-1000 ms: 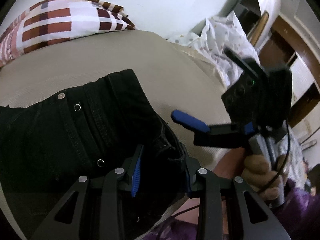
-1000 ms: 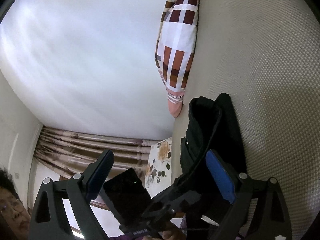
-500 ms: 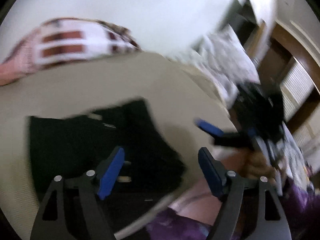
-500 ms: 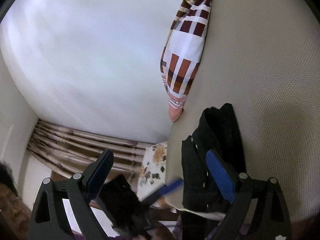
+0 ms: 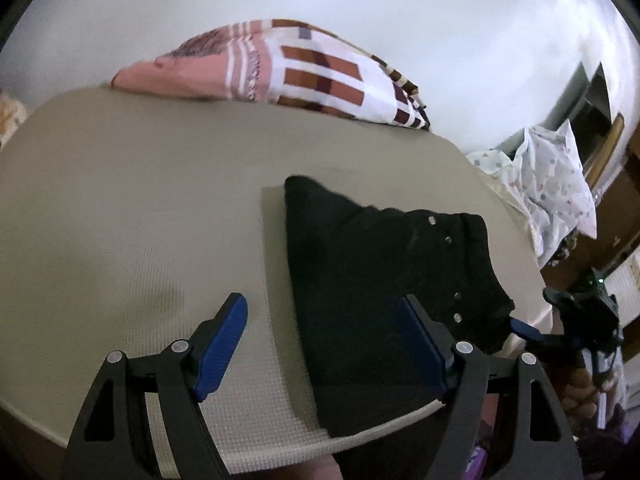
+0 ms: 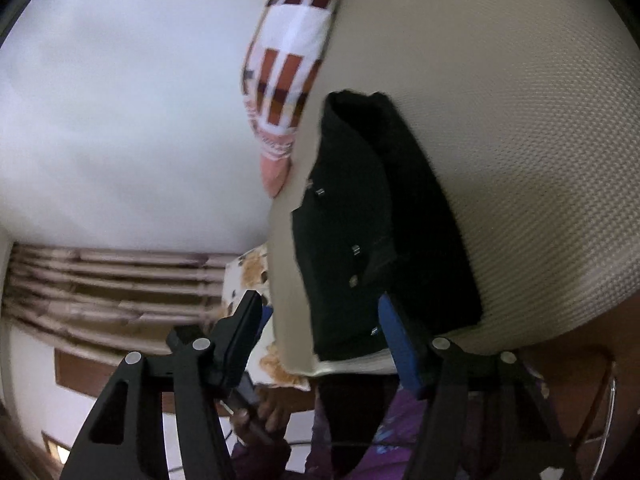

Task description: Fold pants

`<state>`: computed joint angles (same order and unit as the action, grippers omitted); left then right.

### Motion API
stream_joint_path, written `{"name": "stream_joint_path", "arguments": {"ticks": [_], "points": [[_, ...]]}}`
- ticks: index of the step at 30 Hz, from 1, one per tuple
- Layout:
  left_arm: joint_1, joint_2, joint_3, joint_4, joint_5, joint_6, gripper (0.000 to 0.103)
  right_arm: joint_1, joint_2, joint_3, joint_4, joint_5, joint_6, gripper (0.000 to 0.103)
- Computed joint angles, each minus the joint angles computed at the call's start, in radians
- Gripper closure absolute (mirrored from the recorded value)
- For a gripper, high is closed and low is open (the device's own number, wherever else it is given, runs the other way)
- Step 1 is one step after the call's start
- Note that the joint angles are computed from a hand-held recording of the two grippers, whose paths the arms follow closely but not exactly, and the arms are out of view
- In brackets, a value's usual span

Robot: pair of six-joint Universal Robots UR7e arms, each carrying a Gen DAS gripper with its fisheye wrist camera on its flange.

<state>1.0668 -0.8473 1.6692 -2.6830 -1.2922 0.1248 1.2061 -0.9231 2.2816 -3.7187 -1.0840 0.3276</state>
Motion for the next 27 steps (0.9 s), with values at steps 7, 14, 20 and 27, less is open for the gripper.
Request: {"name": "stream_joint_path", "arguments": {"ticks": [7, 14, 20, 27], "points": [[0.015, -0.005, 0.012, 0.036, -0.034, -0.009, 0.026, 0.094, 0.020, -0.052, 0.007, -0.272, 0.065, 0.044], [0.018, -0.006, 0.000, 0.060, -0.046, -0.028, 0.024, 0.133, 0.055, -0.065, -0.055, -0.337, 0.153, 0.034], [0.028, -0.002, -0.010, 0.078, -0.063, -0.060, 0.023, 0.115, 0.064, -0.077, -0.063, -0.288, 0.169, 0.033], [0.021, -0.008, 0.005, 0.068, -0.058, -0.052, 0.023, 0.144, 0.131, -0.075, -0.247, -0.338, 0.092, 0.064]]}}
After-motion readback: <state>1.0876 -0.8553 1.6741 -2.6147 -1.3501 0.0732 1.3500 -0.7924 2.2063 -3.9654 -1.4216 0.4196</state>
